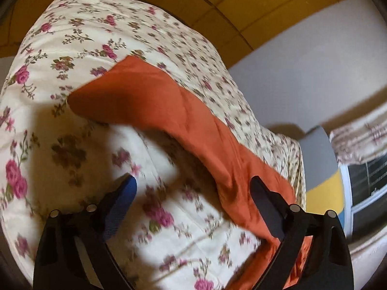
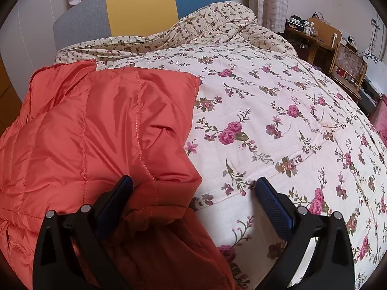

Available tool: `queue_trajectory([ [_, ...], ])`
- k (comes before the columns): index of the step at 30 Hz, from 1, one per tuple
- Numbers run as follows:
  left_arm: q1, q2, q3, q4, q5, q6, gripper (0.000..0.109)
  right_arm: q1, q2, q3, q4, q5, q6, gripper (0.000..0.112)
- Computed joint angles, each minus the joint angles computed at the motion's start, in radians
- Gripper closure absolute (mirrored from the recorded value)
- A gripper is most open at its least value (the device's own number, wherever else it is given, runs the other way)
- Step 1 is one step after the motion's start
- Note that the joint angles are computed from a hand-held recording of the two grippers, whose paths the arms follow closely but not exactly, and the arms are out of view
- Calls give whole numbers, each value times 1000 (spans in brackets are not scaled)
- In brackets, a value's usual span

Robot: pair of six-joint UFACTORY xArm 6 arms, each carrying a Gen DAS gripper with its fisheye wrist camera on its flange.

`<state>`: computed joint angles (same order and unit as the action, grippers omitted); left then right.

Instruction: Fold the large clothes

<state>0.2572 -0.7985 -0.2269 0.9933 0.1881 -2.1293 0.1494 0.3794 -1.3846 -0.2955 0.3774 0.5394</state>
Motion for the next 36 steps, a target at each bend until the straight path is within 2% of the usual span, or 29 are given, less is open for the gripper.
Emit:
queue_trajectory([
  [2, 31, 13, -11, -4, -2, -23, 20, 0, 0, 0, 0, 0, 0, 12],
  [4, 62, 33, -23, -16, -13, -29, 34, 0, 0, 0, 0, 0, 0, 12],
  [6, 115, 82, -43, -58, -68, 1, 76, 0, 0, 0, -2, 0, 1, 12],
  [8, 106, 112, -72, -124, -45, 48, 87, 0, -2, 1, -15, 2, 10, 12],
  [10, 67, 112, -121, -38, 29, -18, 88, -1, -3, 2, -26, 3, 16, 12],
  [13, -116, 133, -252, 169, 257, -103, 87, -2, -3, 3, -11, 0, 5, 11],
  [15, -221, 178, -323, 250, 347, -102, 87, -1, -4, 4, -4, -1, 3, 11],
  [17, -304, 235, -388, 321, 388, -104, 87, -2, -4, 4, 4, -2, -2, 11],
  [23, -466, 395, -548, 382, 435, -50, 87, 0, -5, 7, 14, -4, -11, 11],
  [28, -601, 542, -708, 414, 521, 85, 87, 0, -4, 7, 23, -7, -16, 11],
  [33, -688, 691, -861, 448, 551, 198, 87, -1, -4, 8, 28, -8, -20, 11],
  [36, -724, 771, -946, 449, 536, 254, 88, 0, -4, 8, 32, -8, -22, 11],
])
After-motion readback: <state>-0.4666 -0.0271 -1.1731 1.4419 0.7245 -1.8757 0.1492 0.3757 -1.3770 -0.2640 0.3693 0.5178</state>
